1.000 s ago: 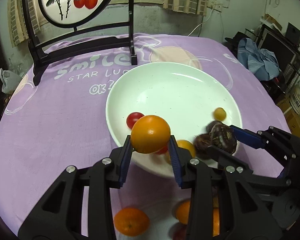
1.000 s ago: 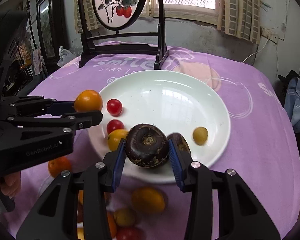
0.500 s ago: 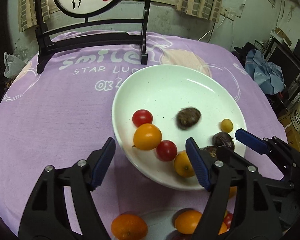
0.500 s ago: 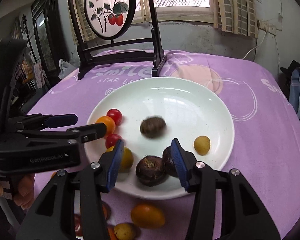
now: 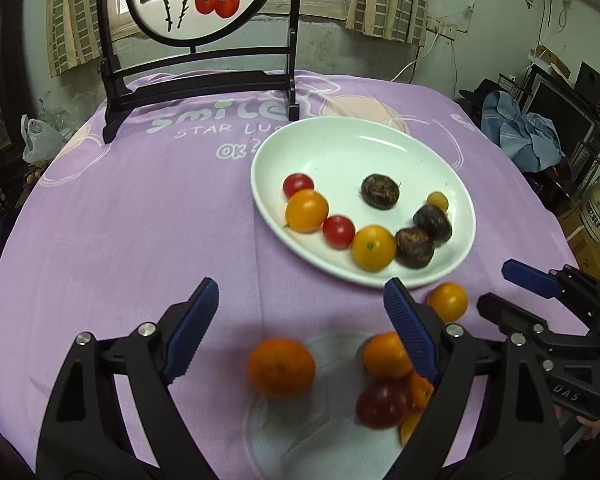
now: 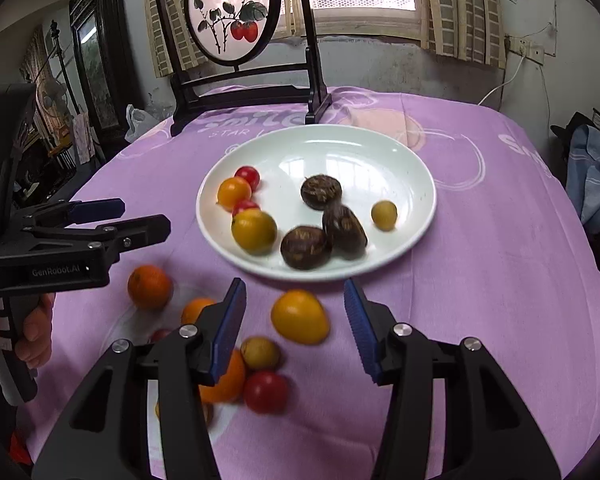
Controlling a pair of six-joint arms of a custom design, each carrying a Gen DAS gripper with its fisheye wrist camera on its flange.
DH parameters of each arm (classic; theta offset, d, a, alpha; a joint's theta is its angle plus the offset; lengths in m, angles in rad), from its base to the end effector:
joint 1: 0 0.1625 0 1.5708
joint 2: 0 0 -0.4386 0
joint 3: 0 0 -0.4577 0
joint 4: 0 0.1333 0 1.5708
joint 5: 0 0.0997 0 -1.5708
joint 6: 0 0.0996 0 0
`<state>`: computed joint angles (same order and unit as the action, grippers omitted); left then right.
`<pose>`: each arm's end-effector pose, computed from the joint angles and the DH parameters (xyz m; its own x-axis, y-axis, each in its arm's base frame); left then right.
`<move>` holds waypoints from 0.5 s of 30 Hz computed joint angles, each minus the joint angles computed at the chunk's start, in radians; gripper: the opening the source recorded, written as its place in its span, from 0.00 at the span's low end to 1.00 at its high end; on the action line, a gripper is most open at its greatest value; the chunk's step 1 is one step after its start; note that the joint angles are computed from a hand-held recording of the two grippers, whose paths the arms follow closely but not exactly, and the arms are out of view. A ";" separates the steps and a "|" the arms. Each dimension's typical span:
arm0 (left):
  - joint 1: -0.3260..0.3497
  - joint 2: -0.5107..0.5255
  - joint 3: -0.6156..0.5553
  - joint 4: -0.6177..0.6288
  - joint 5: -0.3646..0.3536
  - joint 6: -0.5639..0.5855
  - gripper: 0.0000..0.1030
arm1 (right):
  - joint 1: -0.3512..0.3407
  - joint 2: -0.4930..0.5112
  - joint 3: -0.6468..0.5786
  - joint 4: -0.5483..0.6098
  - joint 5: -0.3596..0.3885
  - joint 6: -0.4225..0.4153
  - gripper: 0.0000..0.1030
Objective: Organize fruits
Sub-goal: 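Carry both fruits onto the white plate and open both tools, then grasp an orange with the left tool while the right tool grasps a red tomato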
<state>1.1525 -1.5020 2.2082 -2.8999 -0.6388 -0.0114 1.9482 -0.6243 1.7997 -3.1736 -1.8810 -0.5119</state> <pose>-0.0058 -0.5380 0.3130 -0.7388 -0.1942 -0.6453 0.3215 0.7400 -0.5908 0.3397 -0.5777 -0.0485 -0.6482 -0.6178 0.4452 -0.7488 0.6233 -0.2253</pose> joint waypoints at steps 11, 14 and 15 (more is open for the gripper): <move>0.012 -0.052 0.069 0.020 0.036 -0.021 0.84 | -0.013 -0.040 0.089 -0.048 0.028 0.016 0.50; 0.026 -0.049 0.073 0.028 0.030 -0.025 0.84 | -0.026 -0.040 0.097 -0.056 0.051 0.018 0.50; 0.030 -0.045 0.075 0.022 0.029 -0.014 0.84 | -0.028 -0.041 0.097 -0.050 0.056 0.021 0.50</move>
